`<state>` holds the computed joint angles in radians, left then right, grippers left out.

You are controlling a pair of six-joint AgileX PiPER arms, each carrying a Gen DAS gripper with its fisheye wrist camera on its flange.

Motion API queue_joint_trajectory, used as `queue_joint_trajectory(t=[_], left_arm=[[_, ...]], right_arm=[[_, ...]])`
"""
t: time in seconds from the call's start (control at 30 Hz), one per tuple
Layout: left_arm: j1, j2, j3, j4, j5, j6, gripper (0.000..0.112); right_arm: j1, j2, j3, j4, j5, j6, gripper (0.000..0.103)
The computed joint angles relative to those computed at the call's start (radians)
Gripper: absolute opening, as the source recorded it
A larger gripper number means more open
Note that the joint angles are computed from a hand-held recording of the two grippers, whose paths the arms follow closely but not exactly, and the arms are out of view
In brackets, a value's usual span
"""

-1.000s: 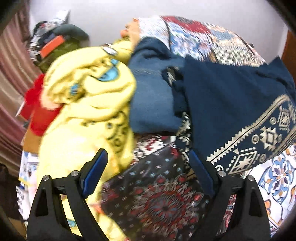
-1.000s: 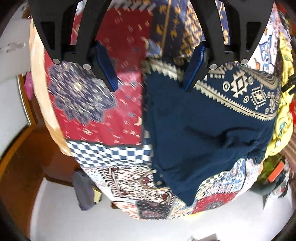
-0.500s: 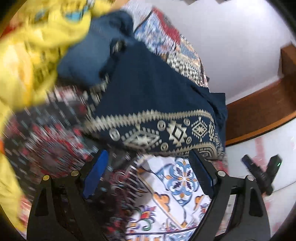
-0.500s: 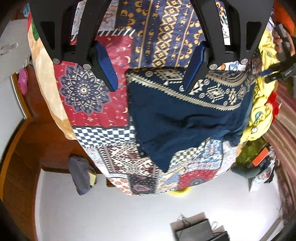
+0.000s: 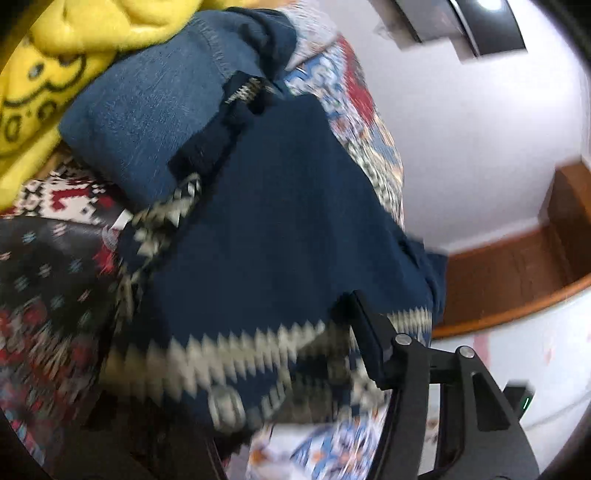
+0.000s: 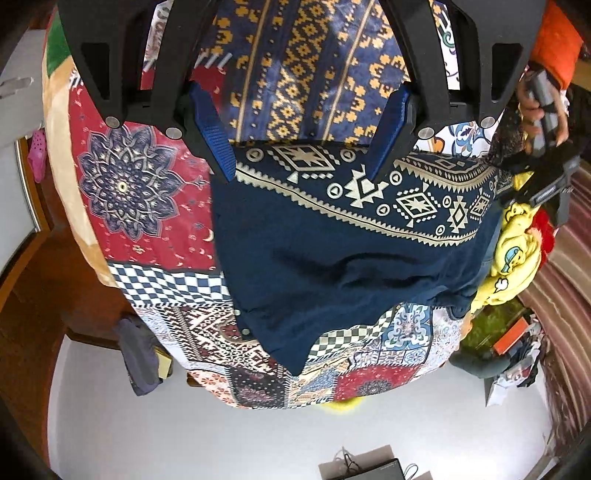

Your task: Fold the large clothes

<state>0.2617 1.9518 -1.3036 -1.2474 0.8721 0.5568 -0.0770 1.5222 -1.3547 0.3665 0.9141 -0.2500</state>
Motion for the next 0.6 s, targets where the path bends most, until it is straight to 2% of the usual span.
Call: queue_joint_trajectory(t=[0.1,0.2,0.27,0.37,0.5,0.6], left_arm=[[-0.025,0.035,-0.042,-0.048,-0.065,-0.036,0.054],[-0.067,0.044,-0.103,0.067,-0.146,-0.168,0.036],[-0.089,0.022,-0.116,0.145,-0.208,-0.234,0.019],[-0.086,-0.053,-0.099,0.208,-0.272,-0.257,0.013],[-0.08,-0.139,-0.149,0.366,-0.282,-0.336,0.012],[-0.09,-0.215,-0.154,0.495,-0.329,-0.387,0.011]], right_arm=[[0.015,0.025,-0.016,0.002,0.0,0.01,0.069],[0.032,0.055,-0.042,-0.005,0.009,0.027,0.069],[0.052,0.071,-0.066,-0.014,0.02,0.044,0.069],[0.085,0.092,-0.115,-0.026,0.041,0.067,0.069],[0.148,0.128,-0.189,-0.013,0.05,0.096,0.069],[0.203,0.165,-0.231,0.03,0.035,0.116,0.069]])
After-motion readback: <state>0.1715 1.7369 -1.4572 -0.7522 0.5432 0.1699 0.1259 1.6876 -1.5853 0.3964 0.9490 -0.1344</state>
